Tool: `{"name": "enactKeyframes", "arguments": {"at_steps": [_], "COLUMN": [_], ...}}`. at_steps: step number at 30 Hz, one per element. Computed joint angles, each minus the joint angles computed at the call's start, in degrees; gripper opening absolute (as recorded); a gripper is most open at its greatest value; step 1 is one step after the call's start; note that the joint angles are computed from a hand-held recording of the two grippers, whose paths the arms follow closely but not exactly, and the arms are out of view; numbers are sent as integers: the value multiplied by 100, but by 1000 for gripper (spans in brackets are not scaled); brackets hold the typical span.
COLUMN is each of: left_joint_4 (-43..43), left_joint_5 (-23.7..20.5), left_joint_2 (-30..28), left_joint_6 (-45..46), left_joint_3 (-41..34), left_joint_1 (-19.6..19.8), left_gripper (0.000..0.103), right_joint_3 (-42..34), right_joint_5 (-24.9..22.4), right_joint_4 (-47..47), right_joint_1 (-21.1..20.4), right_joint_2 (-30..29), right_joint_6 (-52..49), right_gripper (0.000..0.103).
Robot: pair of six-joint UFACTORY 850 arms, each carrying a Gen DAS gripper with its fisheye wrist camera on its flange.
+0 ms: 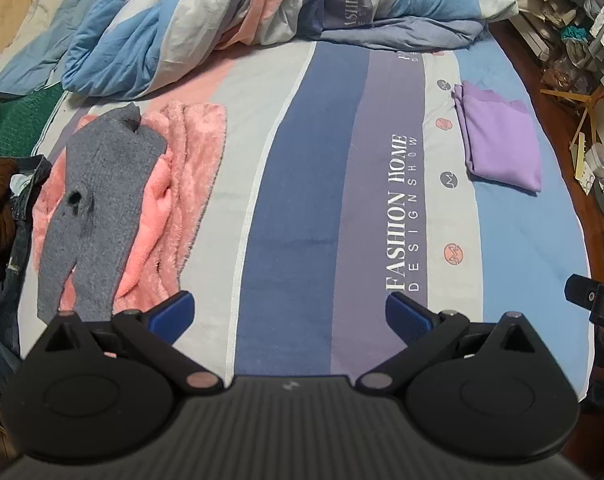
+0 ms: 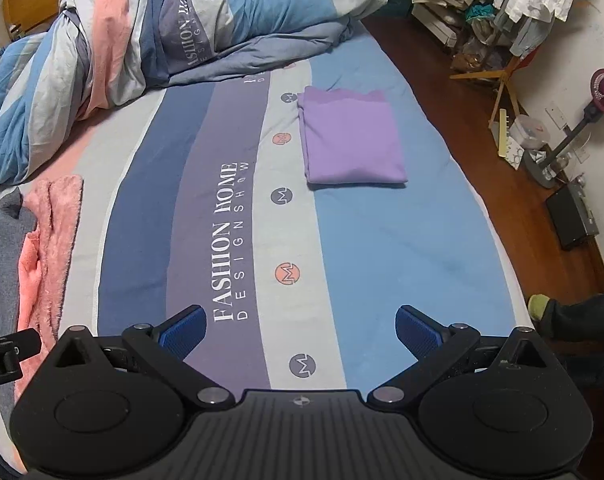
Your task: Fold clothes
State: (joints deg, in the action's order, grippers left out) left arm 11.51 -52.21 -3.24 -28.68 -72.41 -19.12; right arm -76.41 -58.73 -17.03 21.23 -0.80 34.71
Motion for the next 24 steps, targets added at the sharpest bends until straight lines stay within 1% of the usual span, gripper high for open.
{"name": "enactKeyframes", "arguments": {"at_steps": [4,6,8,12,24], "left_joint_4": [313,328,261,188,240], "left_joint_5": [-17,-83,-110,-150,-182], "left_joint_2": [79,68,57,52,159], "left_joint_6": [-270,-322,-286,-242,-256], "left_joint_3": [104,79,63,47,111], "left_joint_1": [-219,-305,-307,-313,-323], "left_gripper": [103,103,103,103,103], "right_joint_3": [-9,238,388,333,390], "right_joint_5": [-52,198,290,178,185], "right_joint_4": [-11,53,171,258,284], "right_joint_1": [-1,-84,-172,-246,-160], "right_joint_2": [-2,235,331,314,381], "right_joint_6": [53,13,-93,-241,-226], "right_gripper": [102,102,102,102,102]}}
